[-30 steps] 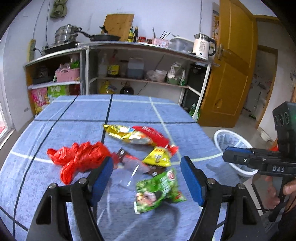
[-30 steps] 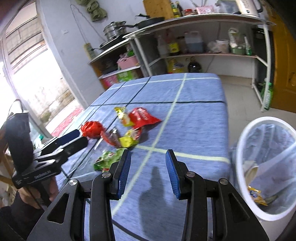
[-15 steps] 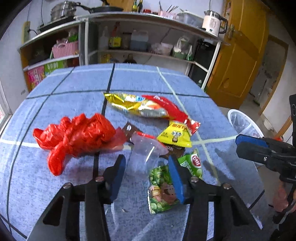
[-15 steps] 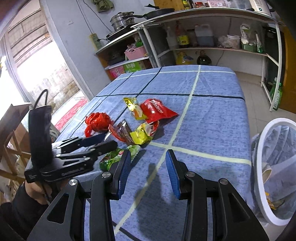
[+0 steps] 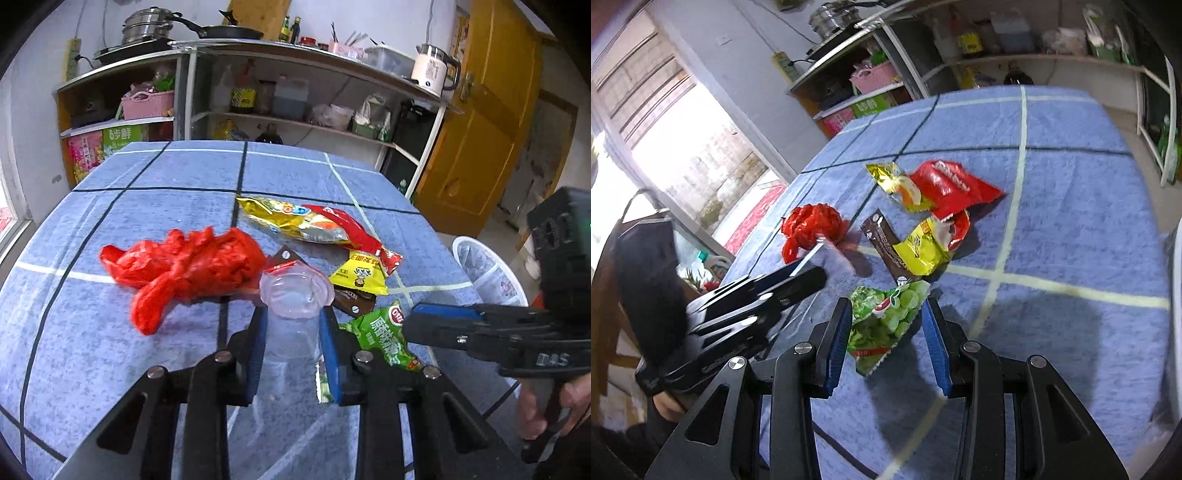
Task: Collect trash
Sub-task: 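Grasp the clear plastic cup with the left gripper while the right gripper grasps the green snack bag, then carry the clear cup and green snack bag over the bin with both grippers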
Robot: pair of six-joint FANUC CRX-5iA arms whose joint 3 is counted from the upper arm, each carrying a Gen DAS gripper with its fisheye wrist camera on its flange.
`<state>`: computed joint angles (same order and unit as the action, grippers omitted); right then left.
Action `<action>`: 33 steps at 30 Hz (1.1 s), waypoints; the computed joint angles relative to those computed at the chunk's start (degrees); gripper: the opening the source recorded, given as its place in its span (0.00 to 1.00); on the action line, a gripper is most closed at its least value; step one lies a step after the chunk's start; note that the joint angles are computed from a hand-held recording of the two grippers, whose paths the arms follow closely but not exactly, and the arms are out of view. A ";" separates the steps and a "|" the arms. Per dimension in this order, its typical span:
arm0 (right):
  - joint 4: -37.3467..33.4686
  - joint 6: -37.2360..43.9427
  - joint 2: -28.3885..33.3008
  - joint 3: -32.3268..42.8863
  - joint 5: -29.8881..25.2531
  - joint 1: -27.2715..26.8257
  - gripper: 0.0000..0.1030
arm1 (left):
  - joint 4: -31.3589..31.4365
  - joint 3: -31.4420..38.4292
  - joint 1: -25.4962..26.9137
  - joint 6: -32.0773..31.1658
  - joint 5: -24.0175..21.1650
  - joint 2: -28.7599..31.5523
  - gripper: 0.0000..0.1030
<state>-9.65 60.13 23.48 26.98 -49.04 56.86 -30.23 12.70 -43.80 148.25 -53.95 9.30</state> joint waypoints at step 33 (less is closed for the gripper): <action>19.67 -17.04 -11.04 -16.29 6.91 -0.58 0.13 | 1.46 6.07 -1.95 -4.03 6.79 4.18 0.28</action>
